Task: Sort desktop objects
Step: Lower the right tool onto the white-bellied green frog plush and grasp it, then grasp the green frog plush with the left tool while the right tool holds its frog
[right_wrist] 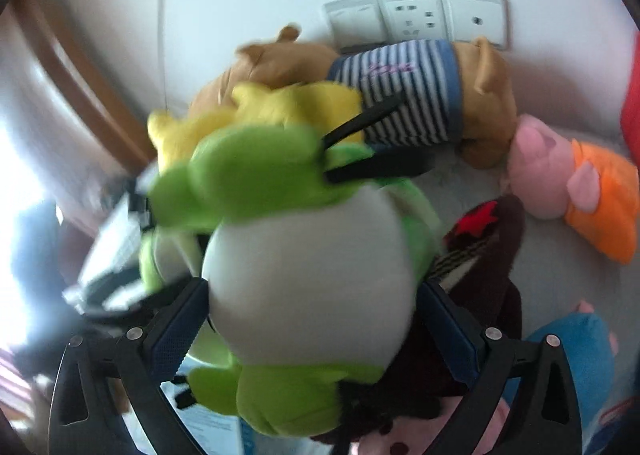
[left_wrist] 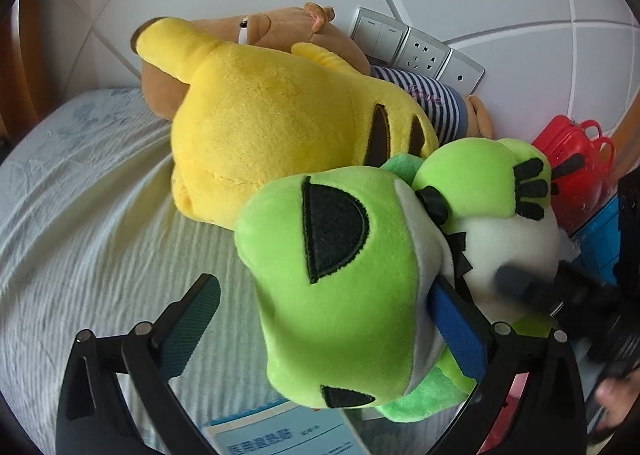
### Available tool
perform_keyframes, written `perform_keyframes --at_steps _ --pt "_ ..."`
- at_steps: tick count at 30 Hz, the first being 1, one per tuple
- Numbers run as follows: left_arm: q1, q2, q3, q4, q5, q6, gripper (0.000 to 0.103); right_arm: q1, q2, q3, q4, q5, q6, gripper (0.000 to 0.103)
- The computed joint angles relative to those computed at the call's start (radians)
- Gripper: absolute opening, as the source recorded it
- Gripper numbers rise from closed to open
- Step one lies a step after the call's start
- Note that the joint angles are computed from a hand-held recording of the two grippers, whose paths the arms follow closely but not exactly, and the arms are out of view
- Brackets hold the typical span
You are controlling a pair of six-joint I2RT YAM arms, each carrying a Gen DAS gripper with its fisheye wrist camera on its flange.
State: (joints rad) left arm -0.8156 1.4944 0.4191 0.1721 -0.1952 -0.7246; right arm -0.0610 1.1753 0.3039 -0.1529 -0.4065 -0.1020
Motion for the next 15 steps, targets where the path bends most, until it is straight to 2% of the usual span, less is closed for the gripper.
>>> perform_keyframes --at_steps 1,3,4,5,6,9,12,15 --pt "0.007 0.014 -0.005 0.025 0.015 -0.007 0.103 0.004 0.014 -0.016 0.039 0.009 0.02 0.103" --pt "0.018 0.037 -0.016 0.073 0.041 -0.023 0.103 -0.056 0.088 -0.011 0.078 -0.048 0.044 0.099" --pt "0.015 0.031 -0.027 0.091 0.046 -0.026 0.101 -0.079 0.095 -0.014 0.082 -0.083 0.038 0.088" --pt "0.006 0.017 -0.039 0.105 0.047 -0.021 0.087 -0.085 0.074 -0.019 0.069 -0.106 0.034 0.083" --pt "-0.011 -0.001 -0.042 0.098 0.034 -0.016 0.077 -0.063 0.025 -0.024 0.044 -0.08 0.042 0.08" --pt "-0.091 -0.086 -0.022 -0.027 -0.069 -0.02 0.066 -0.006 -0.115 -0.026 -0.045 -0.02 0.066 0.076" --pt "-0.14 -0.188 -0.022 -0.129 -0.11 -0.041 0.061 0.01 -0.27 -0.02 -0.171 0.004 0.081 0.075" --pt "-0.215 -0.295 -0.001 -0.26 -0.178 -0.067 0.053 0.013 -0.462 0.003 -0.346 0.006 0.093 0.075"
